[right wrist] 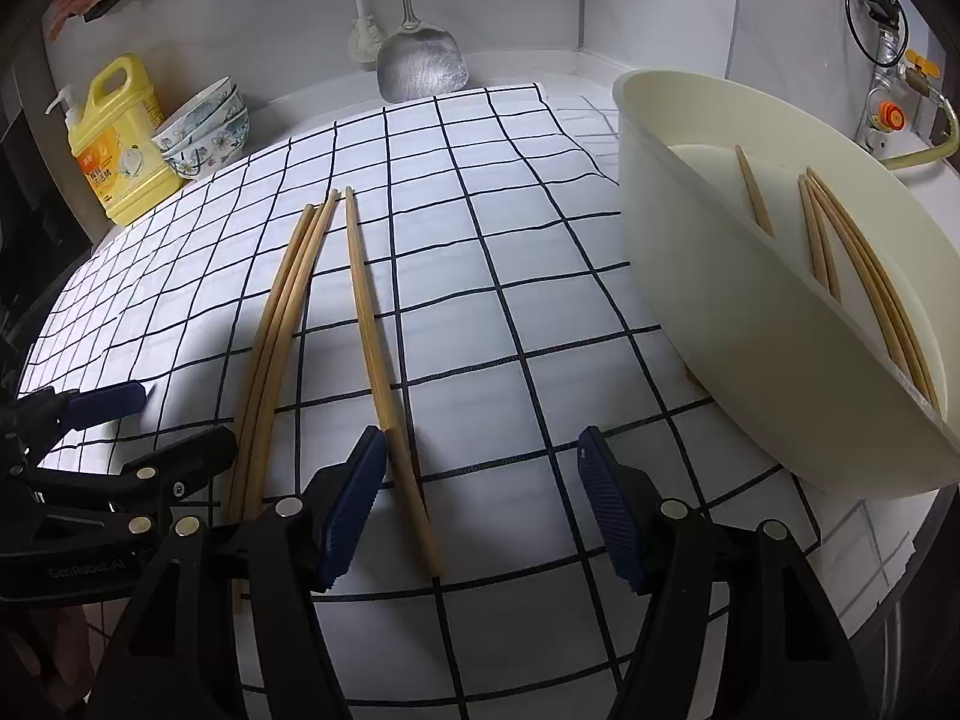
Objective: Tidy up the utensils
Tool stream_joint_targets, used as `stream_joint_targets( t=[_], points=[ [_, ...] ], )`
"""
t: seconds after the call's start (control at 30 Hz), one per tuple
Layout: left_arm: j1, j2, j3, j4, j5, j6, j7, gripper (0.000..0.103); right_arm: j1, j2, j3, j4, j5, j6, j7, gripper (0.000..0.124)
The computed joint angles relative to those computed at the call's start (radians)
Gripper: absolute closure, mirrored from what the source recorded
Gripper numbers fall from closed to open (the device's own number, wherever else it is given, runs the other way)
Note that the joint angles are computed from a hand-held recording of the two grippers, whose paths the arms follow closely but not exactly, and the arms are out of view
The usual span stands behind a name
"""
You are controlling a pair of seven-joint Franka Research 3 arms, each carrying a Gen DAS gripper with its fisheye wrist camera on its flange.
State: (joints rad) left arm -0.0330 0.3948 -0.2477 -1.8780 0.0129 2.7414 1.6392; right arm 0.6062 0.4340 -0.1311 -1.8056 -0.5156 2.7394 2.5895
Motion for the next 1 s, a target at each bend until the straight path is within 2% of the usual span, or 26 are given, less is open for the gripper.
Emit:
stream_joint_targets(
  t=[0.17,0.23,0.27,0.4,0.47,0.7,1.0],
  points=[
    [-0.004,0.005,0.01,0.011,0.01,-0.011,-0.02,0.009,0.001,-0.001,-0.002,-0.001,0.0,0.0,0.005,0.06],
    [-0.04,-0.003,0.063,0.004,0.078,-0.009,-0.088,0.011,-0.001,0.0,0.001,0.001,0.004,0.0,0.003,0.061],
    [-0.038,-0.002,0.067,0.003,0.089,-0.011,-0.101,0.012,-0.002,0.0,0.002,0.001,0.007,0.001,0.001,0.06],
    [0.033,-0.02,0.01,-0.025,0.005,0.037,-0.056,0.012,0.004,0.002,-0.004,0.002,0.006,0.005,0.016,0.06],
    [0.044,-0.019,-0.006,-0.02,-0.016,0.038,-0.033,0.012,0.0,0.004,-0.001,0.003,0.009,0.012,0.007,0.061],
    [0.014,0.005,-0.006,0.012,-0.009,-0.003,-0.016,0.012,0.003,0.006,-0.003,0.007,0.017,0.008,0.002,0.06],
    [-0.025,0.017,0.026,0.031,0.041,-0.027,-0.08,0.009,0.009,0.004,-0.011,0.002,0.002,0.012,0.02,0.061]
  ],
)
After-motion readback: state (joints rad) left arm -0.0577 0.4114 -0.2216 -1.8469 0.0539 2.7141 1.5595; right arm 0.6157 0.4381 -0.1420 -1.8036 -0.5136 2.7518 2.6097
